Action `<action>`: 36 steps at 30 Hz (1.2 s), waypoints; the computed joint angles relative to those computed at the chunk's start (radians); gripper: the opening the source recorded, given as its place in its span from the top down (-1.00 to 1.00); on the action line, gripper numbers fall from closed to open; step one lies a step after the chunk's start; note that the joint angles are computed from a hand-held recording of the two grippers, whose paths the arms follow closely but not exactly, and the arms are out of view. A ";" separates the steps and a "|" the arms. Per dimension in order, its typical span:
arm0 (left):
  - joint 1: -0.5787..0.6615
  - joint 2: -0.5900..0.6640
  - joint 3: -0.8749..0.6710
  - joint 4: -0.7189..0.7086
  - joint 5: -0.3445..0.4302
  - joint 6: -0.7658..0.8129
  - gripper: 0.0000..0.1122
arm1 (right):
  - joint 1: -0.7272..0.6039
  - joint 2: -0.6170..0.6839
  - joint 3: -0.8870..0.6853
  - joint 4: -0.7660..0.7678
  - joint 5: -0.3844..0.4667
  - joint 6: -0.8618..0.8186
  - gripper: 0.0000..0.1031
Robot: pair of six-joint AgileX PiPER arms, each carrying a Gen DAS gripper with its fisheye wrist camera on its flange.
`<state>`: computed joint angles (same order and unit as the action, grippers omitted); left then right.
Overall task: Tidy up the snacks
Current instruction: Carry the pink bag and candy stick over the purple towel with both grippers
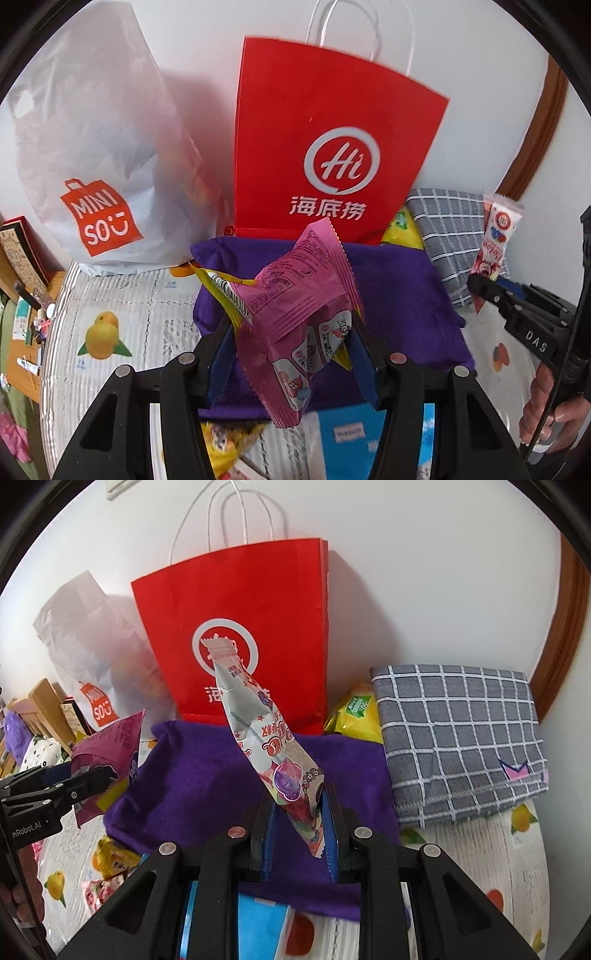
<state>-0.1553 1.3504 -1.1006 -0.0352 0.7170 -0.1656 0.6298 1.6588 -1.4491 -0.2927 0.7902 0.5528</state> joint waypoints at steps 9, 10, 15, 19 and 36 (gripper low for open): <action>0.022 0.160 -0.055 -0.008 -0.032 0.064 0.04 | -0.061 0.154 -0.086 0.040 0.025 -0.129 0.57; 0.029 0.175 -0.060 -0.018 -0.036 0.076 0.04 | -0.068 0.167 -0.086 0.042 0.028 -0.136 0.56; 0.048 0.257 -0.097 -0.047 -0.037 0.111 0.03 | -0.090 0.235 -0.103 0.049 0.067 -0.156 0.57; 0.061 0.309 -0.121 -0.083 -0.027 0.148 0.03 | -0.079 0.271 -0.113 0.037 0.075 -0.162 0.56; 0.040 0.344 -0.111 -0.128 -0.070 0.223 0.00 | -0.046 0.359 -0.152 0.009 0.065 -0.150 0.56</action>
